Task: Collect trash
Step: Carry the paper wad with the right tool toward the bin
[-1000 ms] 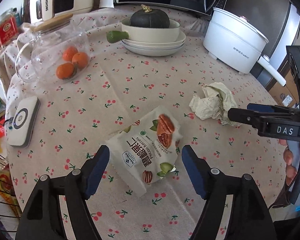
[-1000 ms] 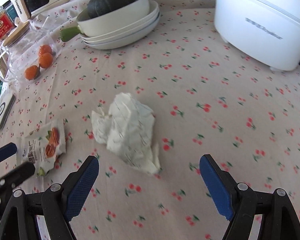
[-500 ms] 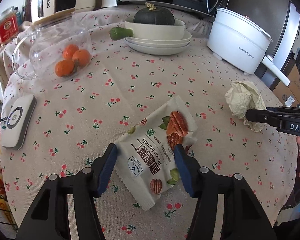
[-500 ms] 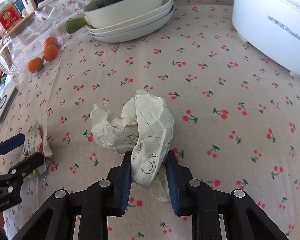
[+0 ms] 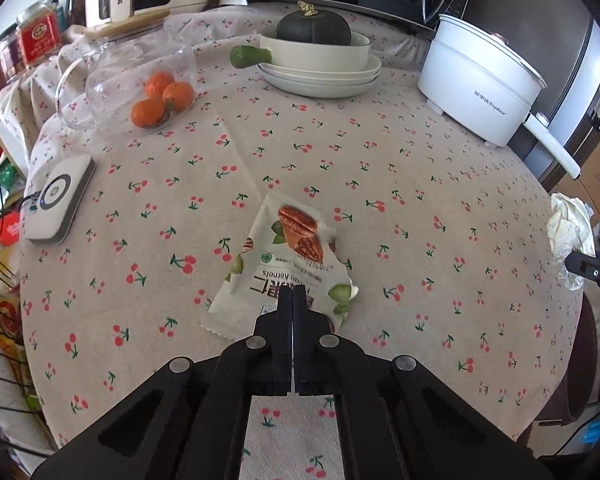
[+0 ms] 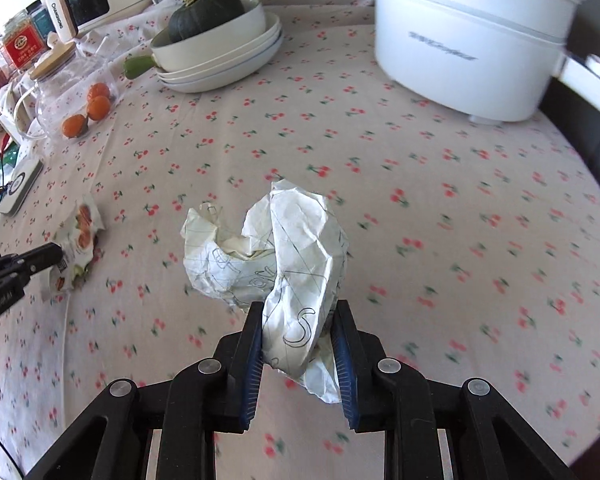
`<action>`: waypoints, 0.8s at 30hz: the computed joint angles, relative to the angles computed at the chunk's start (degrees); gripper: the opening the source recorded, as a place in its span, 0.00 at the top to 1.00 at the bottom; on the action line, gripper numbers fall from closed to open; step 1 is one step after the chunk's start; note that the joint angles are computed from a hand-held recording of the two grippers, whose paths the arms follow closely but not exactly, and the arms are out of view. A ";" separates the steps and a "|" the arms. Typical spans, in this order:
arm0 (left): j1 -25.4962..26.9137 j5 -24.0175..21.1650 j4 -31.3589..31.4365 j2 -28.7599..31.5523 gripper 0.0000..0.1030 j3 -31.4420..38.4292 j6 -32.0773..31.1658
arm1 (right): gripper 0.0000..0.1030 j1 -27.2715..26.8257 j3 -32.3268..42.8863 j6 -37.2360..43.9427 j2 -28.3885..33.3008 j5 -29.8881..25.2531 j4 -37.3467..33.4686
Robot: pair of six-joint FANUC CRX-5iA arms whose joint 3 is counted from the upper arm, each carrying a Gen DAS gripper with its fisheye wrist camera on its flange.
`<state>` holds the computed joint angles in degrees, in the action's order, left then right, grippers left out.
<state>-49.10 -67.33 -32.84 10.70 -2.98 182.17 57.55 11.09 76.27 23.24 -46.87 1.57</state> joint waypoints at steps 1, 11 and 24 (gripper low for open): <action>-0.47 -0.41 0.31 0.17 1.00 0.36 0.56 | 0.73 -0.13 -1.24 -0.26 -1.07 0.16 0.37; -6.24 -3.95 1.05 3.06 1.00 7.03 3.29 | 0.73 -1.11 -14.34 -2.44 -13.35 1.44 2.12; -9.07 -1.85 4.39 10.33 1.00 17.47 -0.13 | 0.73 -6.37 -19.97 0.25 -21.65 -2.61 -6.19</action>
